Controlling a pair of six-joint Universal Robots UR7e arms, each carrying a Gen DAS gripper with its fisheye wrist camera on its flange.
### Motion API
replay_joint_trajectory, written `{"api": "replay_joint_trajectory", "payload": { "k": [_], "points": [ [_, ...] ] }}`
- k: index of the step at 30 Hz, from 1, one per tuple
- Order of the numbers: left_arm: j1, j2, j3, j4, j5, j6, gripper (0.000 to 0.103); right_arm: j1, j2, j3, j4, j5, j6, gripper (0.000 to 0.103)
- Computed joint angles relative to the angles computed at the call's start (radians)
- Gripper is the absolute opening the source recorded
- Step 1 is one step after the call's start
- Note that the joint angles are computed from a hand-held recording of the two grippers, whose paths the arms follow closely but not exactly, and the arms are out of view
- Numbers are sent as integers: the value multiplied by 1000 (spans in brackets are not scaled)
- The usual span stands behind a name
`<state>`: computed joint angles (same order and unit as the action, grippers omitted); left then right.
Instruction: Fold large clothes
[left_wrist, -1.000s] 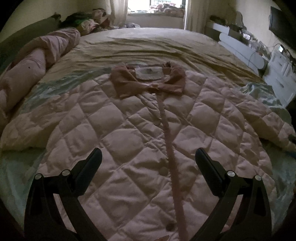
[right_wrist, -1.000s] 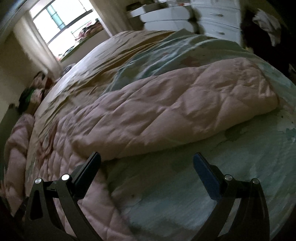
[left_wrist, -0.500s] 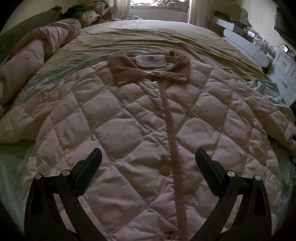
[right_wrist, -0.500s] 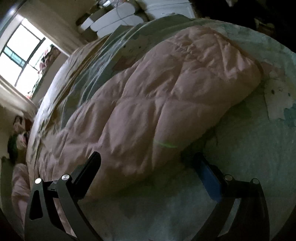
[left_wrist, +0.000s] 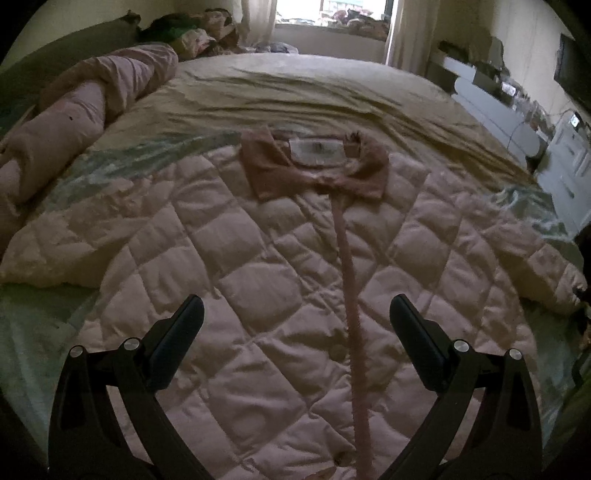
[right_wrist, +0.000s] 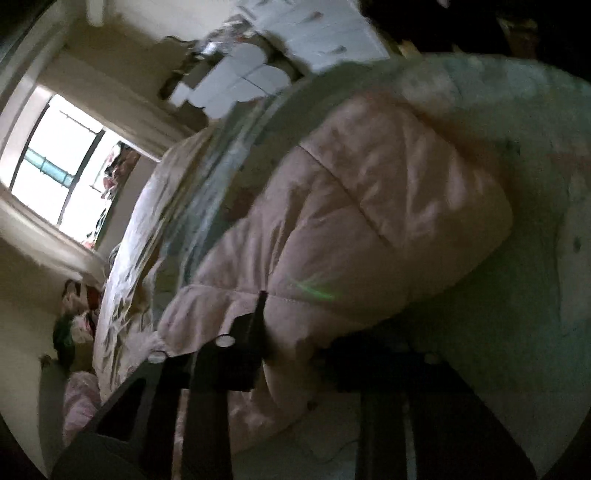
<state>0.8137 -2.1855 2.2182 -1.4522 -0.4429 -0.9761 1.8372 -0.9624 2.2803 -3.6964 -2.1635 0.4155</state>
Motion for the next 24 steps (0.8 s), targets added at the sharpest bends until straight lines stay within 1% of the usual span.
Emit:
{"api": "replay_joint_trajectory", "payload": {
  "k": [1,3,5,8,12,17,18,22,24],
  "points": [
    [-13,-5,-9,31,1,-22,94,22,-1,-13,10,-26,-37,18],
    [-32,-14,-20,71,-5,-38,94,69,0,-48,29,-72,-99,17],
    [-52,-27,-31,112,-13,-64,94,110,9,-83,35,-91,-156,16],
    [-73,-48,-44,167,-20,-116,94,153,19,-128,52,-89,-224,15],
    [-96,-67,-65,247,-22,-184,94,219,39,-176,79,-98,-283,14],
    [-153,-81,-113,453,-14,-338,94,295,75,-256,124,-93,-345,14],
    [-170,-82,-127,511,-12,-384,94,307,80,-267,133,-94,-351,14],
    [-219,-91,-161,644,-17,-484,94,358,109,-318,171,-75,-388,14],
    [-234,-95,-174,685,-25,-516,94,383,128,-345,190,-79,-408,14]
  ]
}}
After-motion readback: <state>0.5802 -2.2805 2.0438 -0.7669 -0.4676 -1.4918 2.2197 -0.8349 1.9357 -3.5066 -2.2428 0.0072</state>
